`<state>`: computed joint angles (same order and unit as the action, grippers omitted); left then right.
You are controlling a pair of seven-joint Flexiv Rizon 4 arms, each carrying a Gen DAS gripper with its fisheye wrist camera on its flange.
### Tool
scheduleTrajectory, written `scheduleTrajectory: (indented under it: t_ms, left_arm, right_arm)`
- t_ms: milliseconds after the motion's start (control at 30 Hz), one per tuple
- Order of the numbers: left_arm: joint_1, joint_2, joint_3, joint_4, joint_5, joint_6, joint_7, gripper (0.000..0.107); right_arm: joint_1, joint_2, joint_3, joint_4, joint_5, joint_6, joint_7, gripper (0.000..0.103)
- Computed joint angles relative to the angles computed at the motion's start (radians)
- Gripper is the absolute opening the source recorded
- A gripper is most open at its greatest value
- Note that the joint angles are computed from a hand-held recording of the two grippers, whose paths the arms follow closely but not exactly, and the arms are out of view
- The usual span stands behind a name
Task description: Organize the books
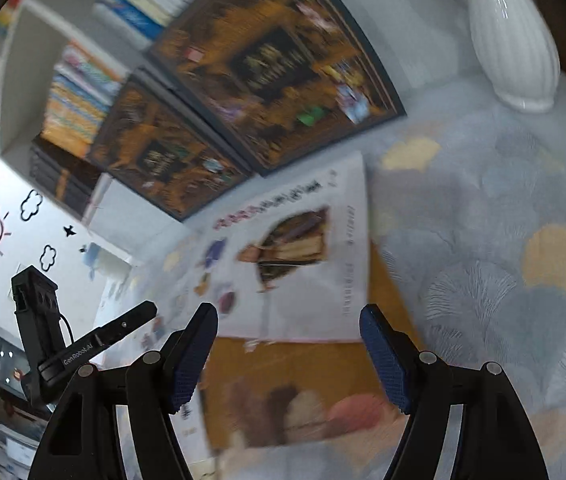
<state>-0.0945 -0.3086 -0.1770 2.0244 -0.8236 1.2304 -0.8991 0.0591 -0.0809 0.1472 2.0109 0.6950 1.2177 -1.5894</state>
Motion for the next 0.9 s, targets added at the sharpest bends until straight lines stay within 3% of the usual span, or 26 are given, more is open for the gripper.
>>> scheduleTrajectory:
  t_ms: [33,100,233,367,533,700,767,833,900]
  left_arm:
    - [0.002,-0.008,-0.004,-0.004,-0.003,-0.01,0.003,0.048]
    - [-0.001,-0.012,-0.025,0.006,-0.03,0.035,0.052,0.049]
    - [-0.028,-0.005,0.032,-0.014,0.121,-0.011,-0.028,0.051]
    - [-0.009,0.041,0.035,0.023,0.137,-0.045,-0.027,0.051]
    - [0.005,0.192,0.066,0.179,0.018,-0.139,0.14,0.051]
    - [-0.028,0.355,0.16,0.323,-0.019,-0.22,0.221,0.051]
    - [-0.039,0.419,0.196,0.367,-0.021,-0.275,0.234,0.051]
    - [-0.053,0.528,0.236,0.442,-0.014,-0.33,0.253,0.051]
    - [-0.064,0.625,0.254,0.51,0.028,-0.312,0.255,0.051]
  right_arm:
    - [-0.007,-0.006,0.006,-0.011,0.047,0.015,-0.063,0.073]
    - [-0.005,-0.018,0.005,-0.024,0.044,0.006,-0.075,0.074]
    - [0.019,0.006,0.006,0.02,-0.094,-0.015,-0.006,0.076]
    - [0.031,0.062,0.01,0.053,-0.104,-0.1,0.001,0.076]
    - [0.096,0.266,0.039,0.216,-0.064,-0.159,-0.018,0.076]
    - [0.182,0.481,0.125,0.382,-0.067,-0.176,0.104,0.075]
    - [0.241,0.552,0.139,0.422,-0.014,-0.175,0.134,0.073]
    - [0.277,0.604,0.202,0.46,-0.008,-0.149,0.21,0.073]
    - [0.313,0.652,0.286,0.489,-0.042,-0.142,0.28,0.072]
